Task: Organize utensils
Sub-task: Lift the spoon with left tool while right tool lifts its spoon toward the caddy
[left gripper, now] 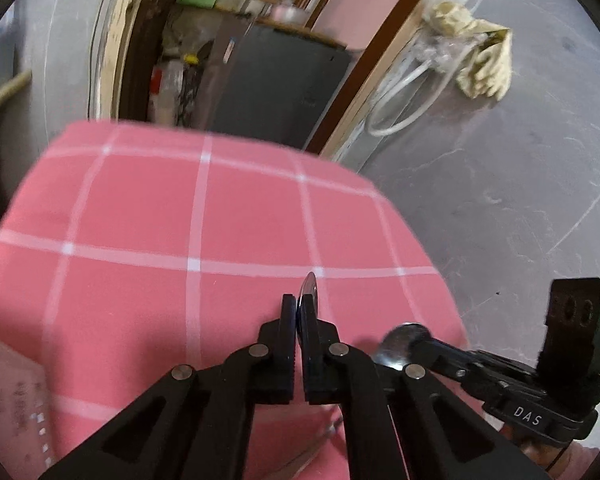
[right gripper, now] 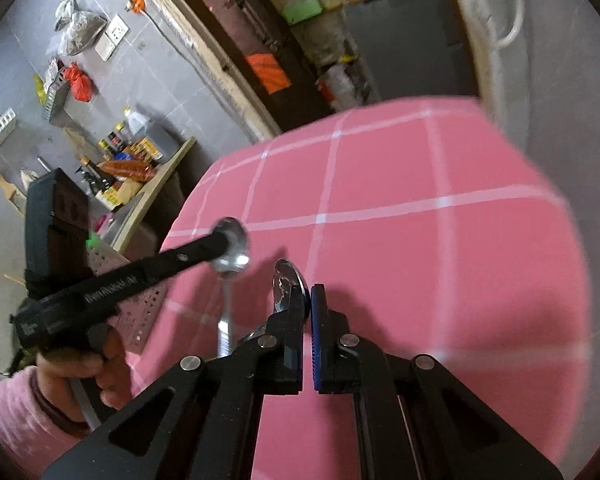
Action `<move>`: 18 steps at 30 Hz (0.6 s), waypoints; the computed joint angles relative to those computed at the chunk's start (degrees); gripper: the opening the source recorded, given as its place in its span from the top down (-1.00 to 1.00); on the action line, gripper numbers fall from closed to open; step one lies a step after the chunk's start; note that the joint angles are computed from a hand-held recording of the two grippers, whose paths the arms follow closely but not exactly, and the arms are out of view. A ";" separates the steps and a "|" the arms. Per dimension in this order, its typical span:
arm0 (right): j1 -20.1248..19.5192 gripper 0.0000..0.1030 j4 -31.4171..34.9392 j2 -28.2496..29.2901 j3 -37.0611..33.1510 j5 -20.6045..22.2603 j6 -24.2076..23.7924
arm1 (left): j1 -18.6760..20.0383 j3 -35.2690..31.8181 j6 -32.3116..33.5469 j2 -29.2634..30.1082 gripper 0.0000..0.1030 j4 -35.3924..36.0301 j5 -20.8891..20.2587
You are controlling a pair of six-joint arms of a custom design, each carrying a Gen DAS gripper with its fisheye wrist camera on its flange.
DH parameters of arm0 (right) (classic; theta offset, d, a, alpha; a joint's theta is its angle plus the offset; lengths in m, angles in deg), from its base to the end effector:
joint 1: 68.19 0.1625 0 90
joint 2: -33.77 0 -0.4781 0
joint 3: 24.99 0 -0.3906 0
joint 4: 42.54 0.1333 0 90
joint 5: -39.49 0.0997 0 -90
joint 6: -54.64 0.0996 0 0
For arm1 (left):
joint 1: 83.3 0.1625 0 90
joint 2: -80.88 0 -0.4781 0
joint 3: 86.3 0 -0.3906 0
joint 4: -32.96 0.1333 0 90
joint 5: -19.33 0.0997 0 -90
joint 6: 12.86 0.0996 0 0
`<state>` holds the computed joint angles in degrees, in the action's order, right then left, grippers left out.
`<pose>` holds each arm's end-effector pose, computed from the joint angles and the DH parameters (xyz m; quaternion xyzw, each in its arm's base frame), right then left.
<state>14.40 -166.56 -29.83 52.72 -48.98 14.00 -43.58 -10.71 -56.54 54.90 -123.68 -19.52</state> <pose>0.0421 -0.7306 0.4359 0.2838 -0.9431 0.1632 0.0584 -0.4779 -0.6712 0.0439 -0.0125 0.8943 -0.4033 0.1936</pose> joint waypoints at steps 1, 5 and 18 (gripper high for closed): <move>0.05 0.93 -0.98 -0.78 0.40 -0.16 -0.12 | -0.90 -0.11 0.11 -0.12 0.95 0.82 1.70; 0.76 0.93 -7.12 -4.89 3.07 -1.21 -0.07 | -3.97 -0.20 0.84 -0.78 0.95 2.21 7.64; 6.06 0.93 -12.62 -11.13 3.75 1.03 -0.52 | -11.86 5.35 -2.20 -9.19 0.95 7.04 20.97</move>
